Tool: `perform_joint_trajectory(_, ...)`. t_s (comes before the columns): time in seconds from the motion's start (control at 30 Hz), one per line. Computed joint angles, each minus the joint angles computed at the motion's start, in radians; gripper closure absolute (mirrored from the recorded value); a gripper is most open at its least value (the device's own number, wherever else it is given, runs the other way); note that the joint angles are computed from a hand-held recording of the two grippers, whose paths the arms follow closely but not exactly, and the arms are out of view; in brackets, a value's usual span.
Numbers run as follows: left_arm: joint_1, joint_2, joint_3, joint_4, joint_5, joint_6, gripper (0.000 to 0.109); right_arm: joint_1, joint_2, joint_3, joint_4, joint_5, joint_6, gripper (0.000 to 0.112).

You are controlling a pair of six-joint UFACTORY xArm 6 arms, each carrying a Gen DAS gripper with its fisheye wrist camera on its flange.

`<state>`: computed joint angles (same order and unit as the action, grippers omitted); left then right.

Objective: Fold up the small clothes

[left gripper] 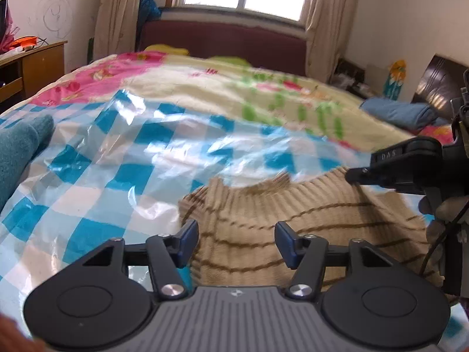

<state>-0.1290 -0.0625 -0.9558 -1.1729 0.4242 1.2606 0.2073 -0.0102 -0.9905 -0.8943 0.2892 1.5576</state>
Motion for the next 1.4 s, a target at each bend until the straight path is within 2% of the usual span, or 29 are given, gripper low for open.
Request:
perform_joint_trajectory(0.03,-0.009,0.019,-0.001,0.042,-0.028,-0.028,0.047,0.002,0.021,-0.007,0.014,0.019,-0.019,0.105)
perform_joint_trajectory(0.1,-0.014,0.049,0.009,0.164,-0.072,-0.123,0.047,-0.006,0.045,0.015,0.126,-0.007,-0.095,0.100)
perform_joint_trajectory(0.17,0.005,0.056,0.011,0.155,-0.058,-0.120,0.046,-0.018,0.026,0.061,0.123,-0.055,-0.075,0.099)
perform_joint_trajectory(0.23,0.011,0.056,0.011,0.146,-0.064,-0.118,0.046,-0.024,0.000,0.082,0.083,-0.063,-0.050,0.098)
perform_joint_trajectory(0.33,0.005,0.057,0.001,0.172,-0.086,-0.153,0.046,-0.005,-0.055,0.093,0.012,-0.002,-0.038,0.098)
perform_joint_trajectory(0.4,0.000,0.050,-0.005,0.141,-0.090,-0.125,0.046,0.011,-0.106,0.116,-0.008,0.027,-0.063,0.098)
perform_joint_trajectory(0.53,-0.015,0.049,-0.026,0.119,-0.078,-0.090,0.046,0.046,-0.218,0.196,0.024,0.071,-0.147,0.096)
perform_joint_trajectory(0.6,-0.023,0.064,-0.031,0.178,-0.078,-0.125,0.046,0.050,-0.249,0.232,0.057,0.090,-0.193,0.096)
perform_joint_trajectory(0.7,-0.017,0.112,-0.051,0.333,-0.059,-0.260,0.044,0.054,-0.263,0.261,0.170,0.176,-0.311,0.094)
perform_joint_trajectory(0.77,-0.001,0.121,-0.070,0.328,-0.027,-0.273,0.044,0.013,-0.291,0.311,0.242,0.113,-0.332,0.095)
perform_joint_trajectory(0.87,0.004,0.109,-0.069,0.371,-0.050,-0.308,0.045,0.000,-0.363,0.345,0.223,0.114,-0.287,0.093)
perform_joint_trajectory(1.0,0.044,0.032,-0.031,0.318,0.003,-0.225,0.045,0.035,-0.516,0.422,0.233,0.167,-0.331,0.090)
perform_joint_trajectory(1.03,0.060,0.002,-0.012,0.300,0.029,-0.200,0.045,0.049,-0.569,0.454,0.253,0.184,-0.350,0.083)
perform_joint_trajectory(1.07,0.078,-0.024,0.005,0.292,0.060,-0.186,0.045,0.068,-0.628,0.488,0.275,0.217,-0.363,0.076)
perform_joint_trajectory(1.1,0.096,-0.054,0.027,0.293,0.093,-0.178,0.045,0.086,-0.677,0.517,0.289,0.251,-0.369,0.074)
perform_joint_trajectory(1.23,0.157,-0.159,0.115,0.306,0.192,-0.179,0.045,0.177,-0.870,0.623,0.321,0.414,-0.322,0.074)
perform_joint_trajectory(1.33,0.175,-0.200,0.160,0.301,0.227,-0.178,0.045,0.181,-0.933,0.676,0.374,0.423,-0.313,0.074)
perform_joint_trajectory(1.4,0.168,-0.190,0.169,0.338,0.227,-0.206,0.045,0.160,-0.940,0.706,0.425,0.382,-0.328,0.074)
